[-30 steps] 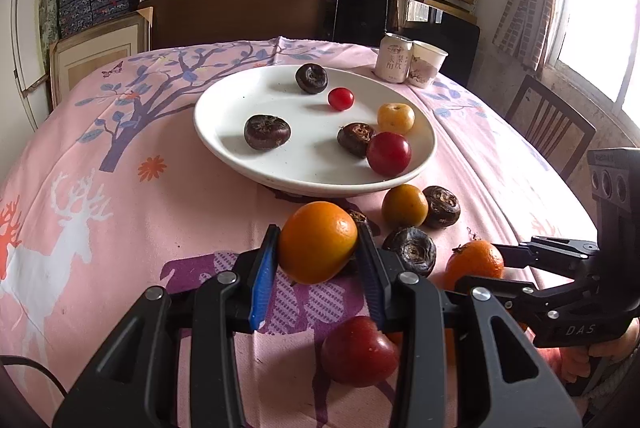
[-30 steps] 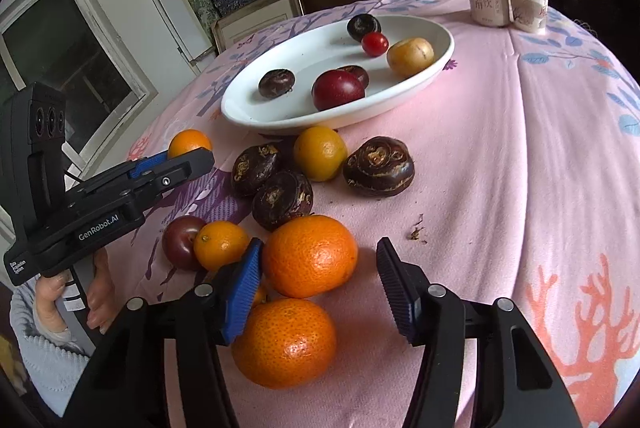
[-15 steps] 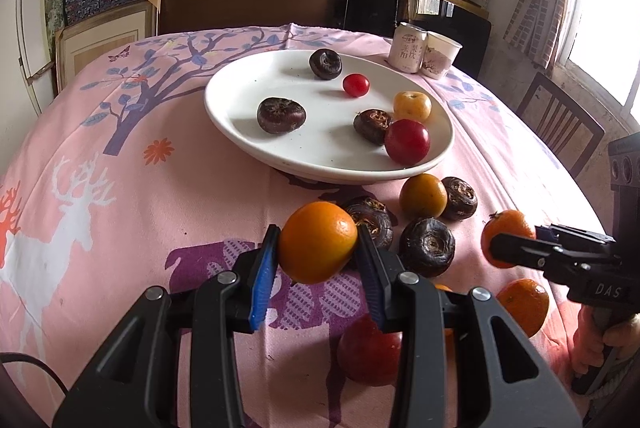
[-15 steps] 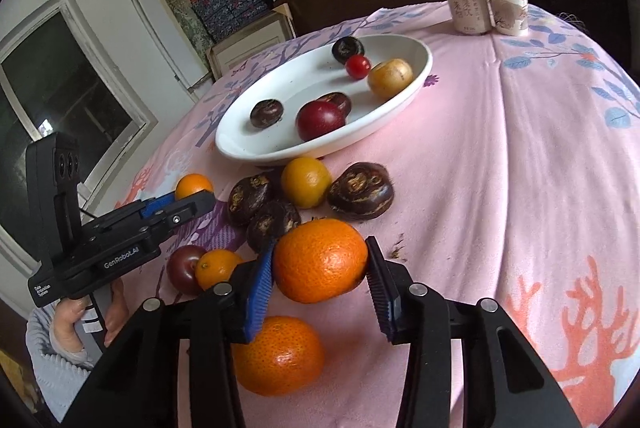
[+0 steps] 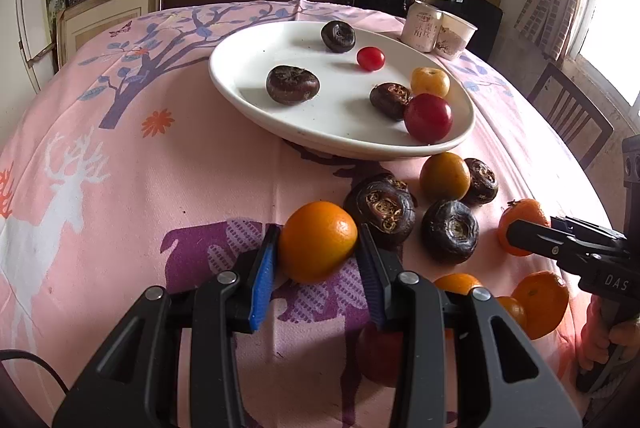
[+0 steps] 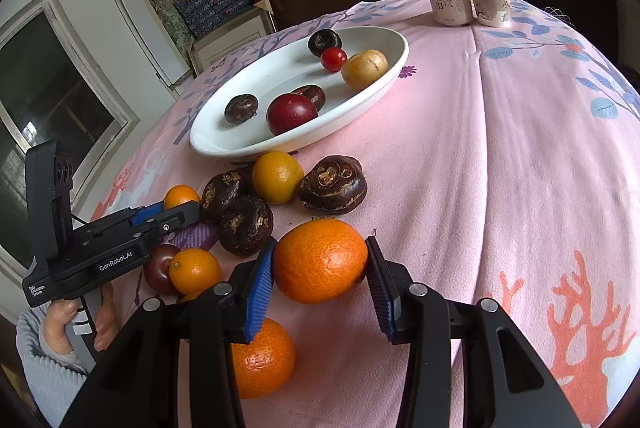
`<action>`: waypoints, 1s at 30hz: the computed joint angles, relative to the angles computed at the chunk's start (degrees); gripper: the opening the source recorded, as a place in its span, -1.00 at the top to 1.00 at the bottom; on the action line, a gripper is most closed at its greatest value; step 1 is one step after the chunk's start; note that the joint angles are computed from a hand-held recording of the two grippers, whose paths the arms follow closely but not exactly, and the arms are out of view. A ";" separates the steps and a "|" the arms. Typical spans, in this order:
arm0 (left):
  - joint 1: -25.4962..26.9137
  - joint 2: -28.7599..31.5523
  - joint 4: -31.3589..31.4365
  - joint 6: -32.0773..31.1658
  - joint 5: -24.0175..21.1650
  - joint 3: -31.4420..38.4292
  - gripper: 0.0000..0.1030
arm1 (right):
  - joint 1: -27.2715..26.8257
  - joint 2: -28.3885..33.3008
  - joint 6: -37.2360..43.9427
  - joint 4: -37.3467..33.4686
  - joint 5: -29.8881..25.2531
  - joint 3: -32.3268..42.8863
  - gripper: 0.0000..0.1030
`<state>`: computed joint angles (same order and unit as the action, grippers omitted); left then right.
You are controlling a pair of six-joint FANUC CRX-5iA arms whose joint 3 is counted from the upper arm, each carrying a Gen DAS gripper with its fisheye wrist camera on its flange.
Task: Organize fruits
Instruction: 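Carry both oranges onto the white plate and open both tools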
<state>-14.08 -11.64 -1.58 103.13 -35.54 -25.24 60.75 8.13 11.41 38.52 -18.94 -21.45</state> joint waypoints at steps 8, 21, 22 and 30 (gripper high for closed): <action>-3.46 -1.21 -9.74 7.99 0.01 2.33 0.27 | -0.72 -0.85 -5.18 5.97 1.97 -2.11 0.14; -7.31 0.71 -23.32 16.21 -3.61 11.56 0.27 | -4.00 -2.59 -12.71 17.17 4.41 -0.75 0.14; -7.02 1.35 -23.49 15.99 -3.59 12.63 0.27 | -4.07 -2.14 -12.15 17.85 3.14 0.76 0.14; -3.05 7.52 -20.14 14.32 -1.21 17.89 0.27 | -5.51 6.07 -7.84 17.49 0.45 12.36 0.14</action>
<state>-17.13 -4.11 -21.73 117.44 -36.75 -7.35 55.24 14.20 3.57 56.01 -18.49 -9.09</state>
